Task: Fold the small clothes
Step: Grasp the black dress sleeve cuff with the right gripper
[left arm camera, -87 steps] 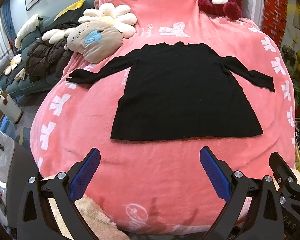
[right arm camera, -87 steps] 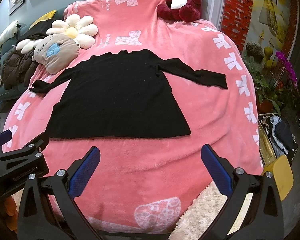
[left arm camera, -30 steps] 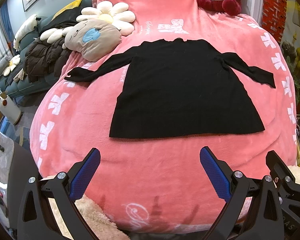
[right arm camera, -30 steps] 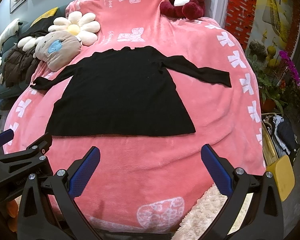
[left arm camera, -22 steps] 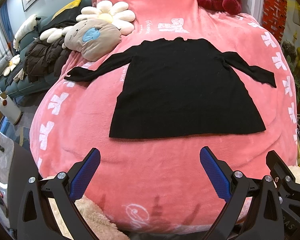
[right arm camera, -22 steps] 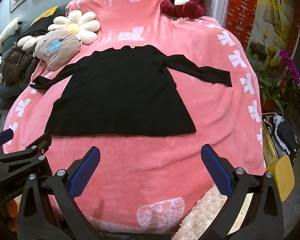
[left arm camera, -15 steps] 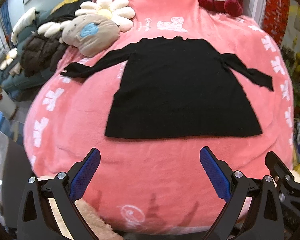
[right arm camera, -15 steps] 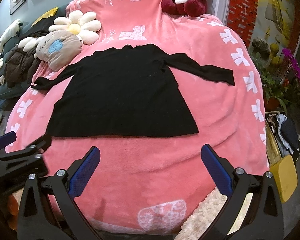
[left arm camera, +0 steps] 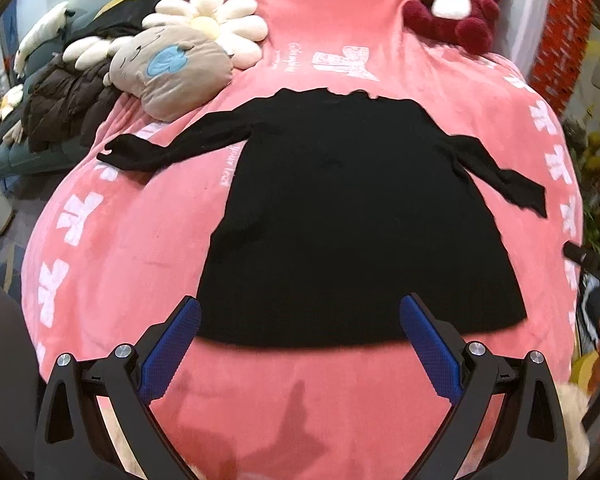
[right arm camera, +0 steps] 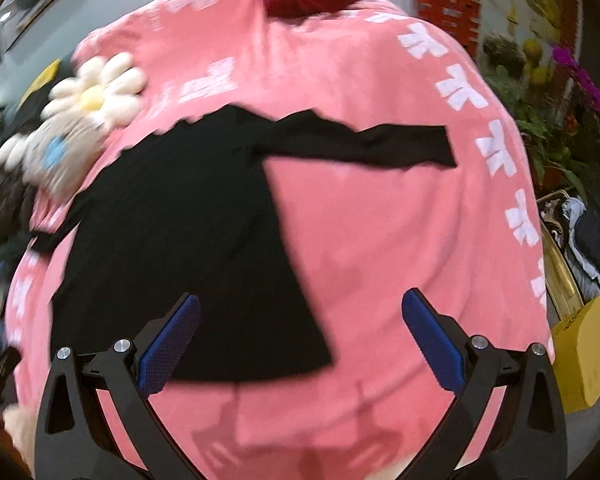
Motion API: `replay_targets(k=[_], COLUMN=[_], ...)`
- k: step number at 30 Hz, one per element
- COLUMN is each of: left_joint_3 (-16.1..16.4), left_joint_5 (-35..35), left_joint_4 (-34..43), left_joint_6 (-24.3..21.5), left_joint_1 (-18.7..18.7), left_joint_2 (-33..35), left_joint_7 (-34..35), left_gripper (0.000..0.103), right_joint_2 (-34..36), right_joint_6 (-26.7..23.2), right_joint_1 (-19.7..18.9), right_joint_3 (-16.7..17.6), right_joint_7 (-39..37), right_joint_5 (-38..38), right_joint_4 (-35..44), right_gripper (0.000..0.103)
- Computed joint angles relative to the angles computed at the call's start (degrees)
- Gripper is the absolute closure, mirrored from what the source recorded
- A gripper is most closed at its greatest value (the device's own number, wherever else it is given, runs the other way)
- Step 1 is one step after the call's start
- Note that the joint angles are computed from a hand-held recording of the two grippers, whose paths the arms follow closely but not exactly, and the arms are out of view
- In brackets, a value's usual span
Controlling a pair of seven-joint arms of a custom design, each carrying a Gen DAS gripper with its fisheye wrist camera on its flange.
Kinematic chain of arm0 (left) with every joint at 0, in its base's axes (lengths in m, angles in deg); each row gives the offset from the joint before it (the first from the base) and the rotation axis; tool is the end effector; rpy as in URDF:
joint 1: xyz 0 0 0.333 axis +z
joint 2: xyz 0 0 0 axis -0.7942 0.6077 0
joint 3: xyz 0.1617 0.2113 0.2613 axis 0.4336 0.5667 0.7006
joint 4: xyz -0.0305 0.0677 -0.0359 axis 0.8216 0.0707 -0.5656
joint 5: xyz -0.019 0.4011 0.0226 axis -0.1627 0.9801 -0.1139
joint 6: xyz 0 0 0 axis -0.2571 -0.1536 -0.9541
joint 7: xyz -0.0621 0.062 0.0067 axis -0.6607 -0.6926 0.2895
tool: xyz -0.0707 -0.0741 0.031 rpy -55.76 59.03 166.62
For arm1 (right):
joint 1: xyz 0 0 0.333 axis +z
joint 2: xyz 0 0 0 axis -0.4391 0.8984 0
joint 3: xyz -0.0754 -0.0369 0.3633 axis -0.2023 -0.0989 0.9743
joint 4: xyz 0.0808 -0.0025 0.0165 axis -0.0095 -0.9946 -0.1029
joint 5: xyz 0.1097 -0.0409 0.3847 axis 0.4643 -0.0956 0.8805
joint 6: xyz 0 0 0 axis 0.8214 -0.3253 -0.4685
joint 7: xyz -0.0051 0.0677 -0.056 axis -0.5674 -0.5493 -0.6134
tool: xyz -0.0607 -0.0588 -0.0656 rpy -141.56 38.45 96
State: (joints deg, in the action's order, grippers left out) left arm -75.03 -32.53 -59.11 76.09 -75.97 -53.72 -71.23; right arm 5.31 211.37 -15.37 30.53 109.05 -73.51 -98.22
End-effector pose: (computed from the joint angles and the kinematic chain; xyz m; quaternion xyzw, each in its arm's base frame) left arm 0.3746 -0.3745 0.5224 -0.7987 0.5117 -0.2054 0.2409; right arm 0.5058 0.1331 0.4993 -0.6711 0.6567 -0.1897 0.2869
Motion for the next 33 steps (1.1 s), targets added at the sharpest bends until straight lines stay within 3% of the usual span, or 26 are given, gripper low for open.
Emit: replay_targets(k=[6, 9, 11, 18, 19, 22, 27, 31, 33], left_joint_3=[2.5, 3.6, 4.4, 6.8, 7.0, 7.7, 8.7, 9.4, 9.6], left_joint_5=[3.5, 5.1, 4.6, 3.0, 2.7, 2.6, 2.3, 1.9, 2.2], left_joint_4=[1.6, 2.8, 4.1, 7.2, 7.5, 8.8, 10.1, 10.0, 9.7], left_joint_6=[2.4, 3.4, 3.5, 4.9, 5.0, 4.8, 5.9, 6.9, 7.2], left_joint_1=[2.0, 2.4, 2.4, 1.9, 1.7, 1.1, 0.3, 0.1, 0.0], left_joint_2=[4.2, 6.1, 7.8, 12.4, 12.9, 14.8, 16.9, 17.0, 16.8], left_joint_7=[0.1, 0.1, 1.7, 4.8, 5.0, 6.2, 7.9, 8.0, 7.6], left_gripper=[0.006, 0.006, 0.006, 0.006, 0.006, 0.006, 0.006, 0.006, 0.006], right_joint_2=[15.3, 23.4, 27.6, 41.1, 42.7, 46.4, 49.1, 50.1, 50.2], right_joint_6=[0.6, 0.8, -0.1, -7.7, -8.5, -12.1, -13.4, -12.0, -11.2], right_joint_1=[-2.3, -5.7, -9.1, -7.1, -7.9, -10.4, -8.2, -8.2, -9.5], right_joint_3=[-3.5, -1.8, 1.1, -5.2, -4.7, -2.2, -4.6, -4.7, -3.4], right_joint_7=[1.9, -2.4, -5.6, 0.7, 1.0, 0.0, 2.3, 4.9, 5.3], right_joint_5=[-0.7, 7.0, 12.8, 13.3, 13.7, 15.5, 13.5, 13.6, 15.0], right_joint_4=[14.6, 23.3, 28.0, 44.8, 46.8, 51.8, 55.2, 56.3, 56.4], right_gripper=[0.005, 0.005, 0.005, 0.005, 0.007, 0.035, 0.039, 0.057, 0.074])
